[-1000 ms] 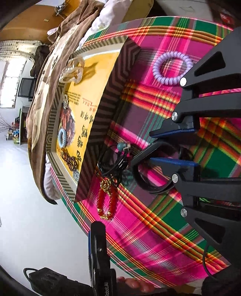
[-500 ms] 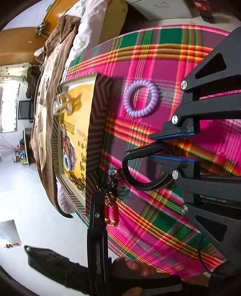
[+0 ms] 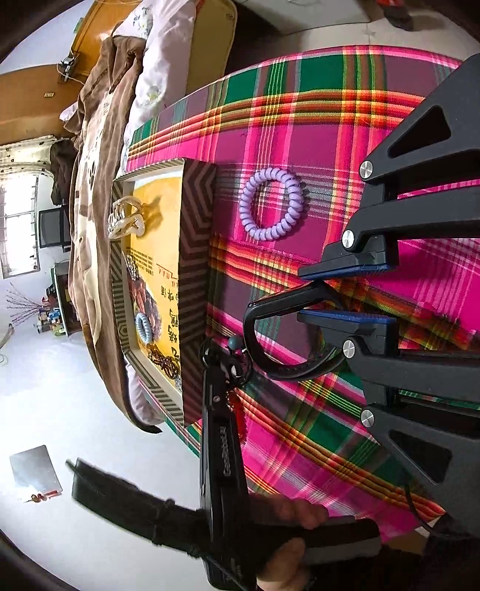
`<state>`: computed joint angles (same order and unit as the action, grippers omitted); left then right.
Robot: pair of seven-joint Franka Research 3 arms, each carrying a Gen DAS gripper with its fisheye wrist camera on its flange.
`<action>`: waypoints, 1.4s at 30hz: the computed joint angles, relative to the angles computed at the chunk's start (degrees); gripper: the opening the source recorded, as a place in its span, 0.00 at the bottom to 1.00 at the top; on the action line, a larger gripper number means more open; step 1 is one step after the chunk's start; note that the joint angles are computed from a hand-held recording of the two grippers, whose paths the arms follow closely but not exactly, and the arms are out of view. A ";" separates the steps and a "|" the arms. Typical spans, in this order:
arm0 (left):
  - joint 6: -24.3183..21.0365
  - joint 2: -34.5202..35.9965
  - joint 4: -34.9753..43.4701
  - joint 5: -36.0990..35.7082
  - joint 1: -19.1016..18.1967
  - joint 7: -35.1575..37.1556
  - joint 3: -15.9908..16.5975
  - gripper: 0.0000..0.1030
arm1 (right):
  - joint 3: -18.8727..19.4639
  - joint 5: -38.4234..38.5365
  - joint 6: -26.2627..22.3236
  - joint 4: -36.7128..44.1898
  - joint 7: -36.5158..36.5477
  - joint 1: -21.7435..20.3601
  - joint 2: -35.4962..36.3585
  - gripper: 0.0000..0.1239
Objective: Organize jewelry
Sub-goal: 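Grasp the black cord with teal bead with the left tool while the right tool holds the black band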
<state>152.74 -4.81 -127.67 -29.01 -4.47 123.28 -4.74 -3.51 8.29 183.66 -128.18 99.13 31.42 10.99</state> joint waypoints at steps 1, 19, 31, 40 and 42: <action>0.38 -0.67 -0.49 -0.94 -0.14 1.01 0.08 0.09 | -0.40 -0.09 0.04 -0.22 0.22 0.37 -0.12 0.13; -8.01 -6.19 -2.66 -18.47 -0.71 17.90 4.91 0.09 | -3.92 0.87 1.40 -1.25 1.24 4.41 -1.00 0.13; -12.33 -7.60 -4.61 -21.95 2.96 21.77 5.73 0.09 | -6.69 -0.49 1.48 -1.24 3.18 7.25 -1.04 0.13; 0.25 -10.77 -10.73 -15.55 1.53 19.30 5.96 0.56 | -10.33 -2.56 1.14 -0.99 5.39 10.47 -0.78 0.13; 0.26 -12.31 -11.81 -16.47 -0.11 21.80 7.72 0.60 | -9.46 -2.68 1.12 -0.89 5.41 9.78 -0.67 0.13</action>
